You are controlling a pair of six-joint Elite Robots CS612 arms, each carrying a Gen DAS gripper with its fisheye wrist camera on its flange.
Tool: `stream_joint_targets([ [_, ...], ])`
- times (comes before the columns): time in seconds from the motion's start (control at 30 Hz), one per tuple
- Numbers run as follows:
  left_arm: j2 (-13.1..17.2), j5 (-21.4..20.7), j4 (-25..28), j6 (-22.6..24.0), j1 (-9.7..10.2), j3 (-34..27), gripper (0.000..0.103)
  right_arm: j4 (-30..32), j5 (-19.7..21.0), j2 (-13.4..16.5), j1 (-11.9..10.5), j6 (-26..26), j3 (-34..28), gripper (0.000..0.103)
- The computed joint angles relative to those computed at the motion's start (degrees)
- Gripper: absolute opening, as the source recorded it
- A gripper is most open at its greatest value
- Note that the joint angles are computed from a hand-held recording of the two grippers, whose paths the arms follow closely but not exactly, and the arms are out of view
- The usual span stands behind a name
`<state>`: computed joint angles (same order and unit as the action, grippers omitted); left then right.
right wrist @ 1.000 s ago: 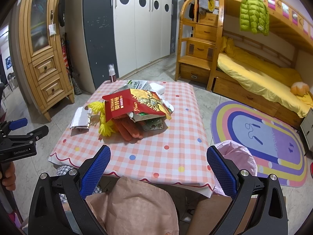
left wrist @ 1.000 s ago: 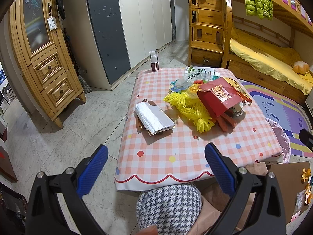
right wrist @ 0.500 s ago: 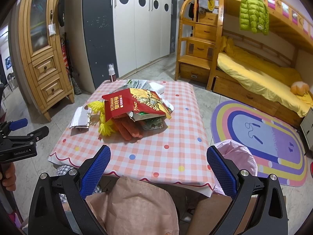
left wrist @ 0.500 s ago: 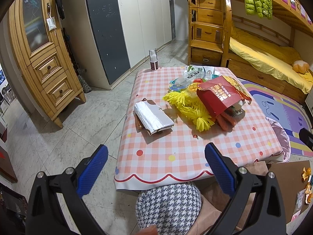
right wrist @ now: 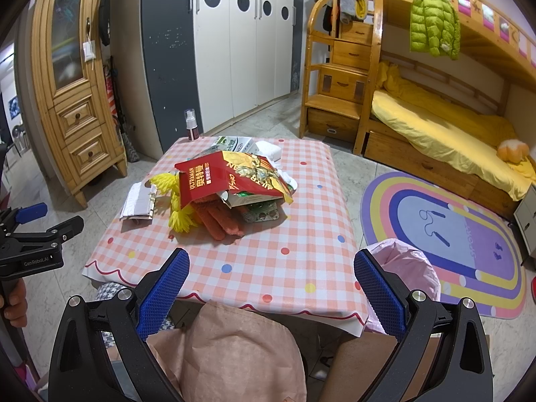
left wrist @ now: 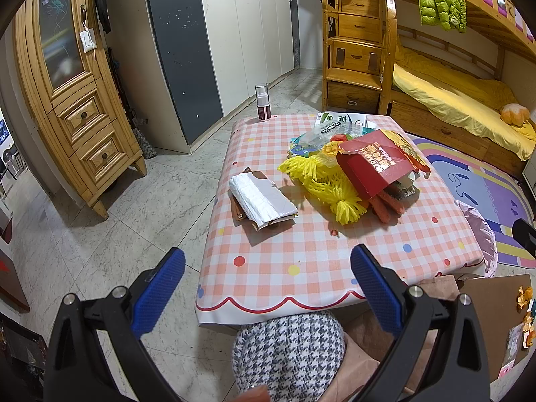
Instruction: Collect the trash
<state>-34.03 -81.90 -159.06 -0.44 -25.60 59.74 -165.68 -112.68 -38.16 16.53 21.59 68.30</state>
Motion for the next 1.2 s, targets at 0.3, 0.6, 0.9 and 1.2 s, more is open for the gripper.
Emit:
stream_joint_targets([
  [0.3, 0.7, -0.1, 0.5, -0.6, 0.19, -0.3, 0.096, 0.7, 0.0, 0.4, 0.0, -0.3, -0.7, 0.098],
  [0.6, 2.6, 0.8, 3.5, -3.1, 1.29, -3.3, 0.096, -2.0, 0.3, 3.0, -0.6, -4.6, -4.0, 0.098],
  [0.9, 6.8, -1.4, 7.0, -2.3, 2.08, -9.9, 0.089, -1.5, 4.0, 7.2, -1.5, -7.0, -10.9, 0.098],
  [1.2, 12.9, -7.1, 12.5, -4.1, 3.0, -21.4, 0.077, 2.7, 4.2, 9.1, -2.3, -3.9, -14.5, 0.096],
])
